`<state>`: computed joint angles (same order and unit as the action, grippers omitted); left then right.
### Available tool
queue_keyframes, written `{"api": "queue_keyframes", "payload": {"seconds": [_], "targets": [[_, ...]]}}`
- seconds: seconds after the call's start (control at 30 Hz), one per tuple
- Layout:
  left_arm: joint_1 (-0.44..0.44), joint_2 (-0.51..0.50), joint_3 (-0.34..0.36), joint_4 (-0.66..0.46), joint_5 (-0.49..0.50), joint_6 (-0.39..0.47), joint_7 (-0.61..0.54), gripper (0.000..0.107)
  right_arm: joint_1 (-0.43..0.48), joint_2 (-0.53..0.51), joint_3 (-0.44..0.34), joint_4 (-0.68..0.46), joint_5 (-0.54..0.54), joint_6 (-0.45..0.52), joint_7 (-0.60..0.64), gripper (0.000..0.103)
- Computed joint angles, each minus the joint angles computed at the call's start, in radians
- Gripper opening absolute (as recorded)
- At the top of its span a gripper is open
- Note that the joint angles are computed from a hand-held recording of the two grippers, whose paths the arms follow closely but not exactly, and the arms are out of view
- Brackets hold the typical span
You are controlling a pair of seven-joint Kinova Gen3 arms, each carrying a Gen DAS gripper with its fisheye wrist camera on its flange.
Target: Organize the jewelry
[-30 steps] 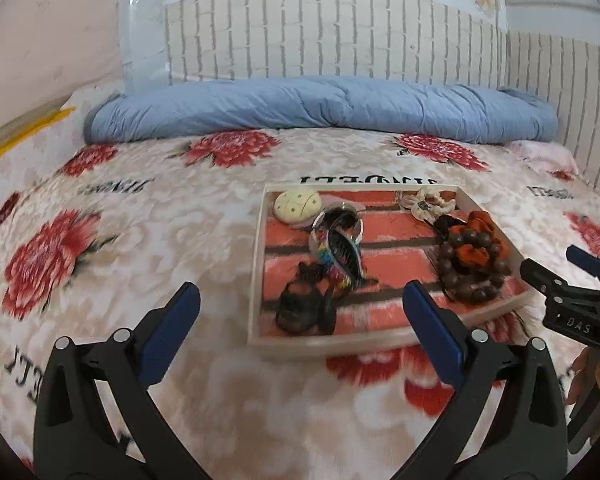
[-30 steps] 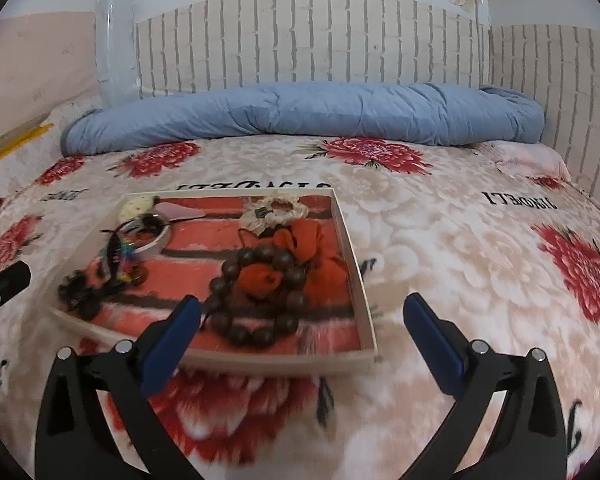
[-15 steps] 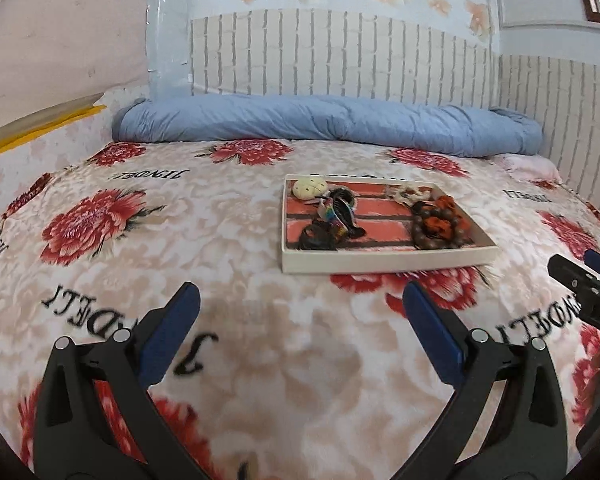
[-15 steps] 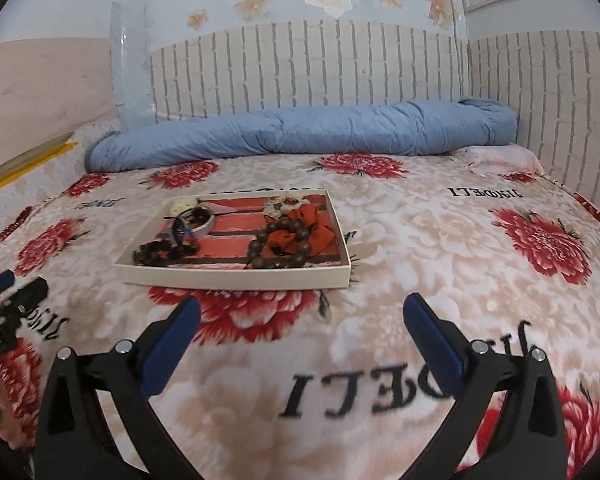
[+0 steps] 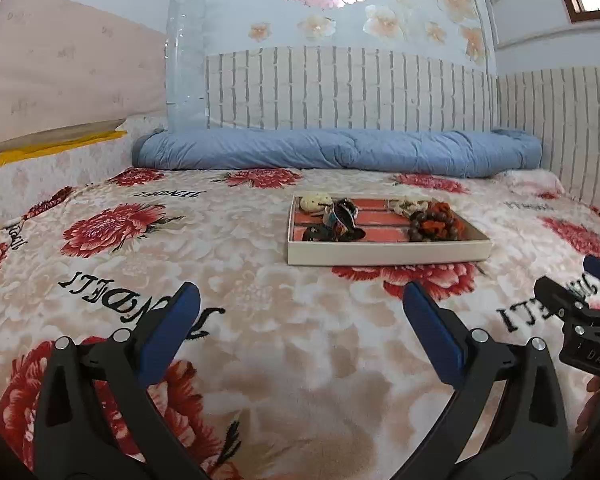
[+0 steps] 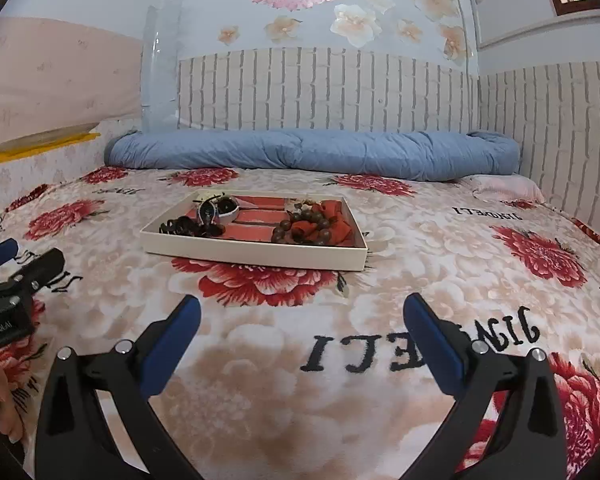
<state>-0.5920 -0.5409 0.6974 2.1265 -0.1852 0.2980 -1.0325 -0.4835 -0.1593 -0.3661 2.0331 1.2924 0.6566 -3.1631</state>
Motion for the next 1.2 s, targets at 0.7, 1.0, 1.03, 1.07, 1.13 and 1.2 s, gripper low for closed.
{"api": "queue_keyframes", "payload": {"seconds": [0.7, 1.0, 1.03, 1.07, 1.13, 1.2], "targets": [[0.001, 0.021, 0.013, -0.001, -0.005, 0.003, -0.016, 0.098, 0.030, -0.008, 0.005, 0.018, -0.004, -0.035, -0.053, 0.099], [0.001, 0.020, 0.019, -0.003, -0.009, 0.008, -0.007, 0.098, 0.029, -0.010, 0.008, 0.017, -0.004, -0.036, -0.052, 0.099], [0.002, 0.020, 0.018, -0.004, -0.009, 0.009, -0.007, 0.098, 0.029, -0.010, 0.008, 0.017, -0.004, -0.036, -0.052, 0.099], [0.001, 0.021, 0.019, -0.004, -0.011, 0.008, -0.006, 0.098, 0.030, -0.010, 0.008, 0.017, -0.006, -0.037, -0.052, 0.099], [0.002, 0.021, 0.017, -0.003, -0.013, 0.007, -0.006, 0.098, 0.031, -0.010, 0.008, 0.017, -0.005, -0.037, -0.051, 0.099], [0.001, 0.021, 0.017, -0.003, -0.015, 0.006, -0.005, 0.098, 0.031, -0.010, 0.007, 0.017, -0.005, -0.038, -0.050, 0.099]]}}
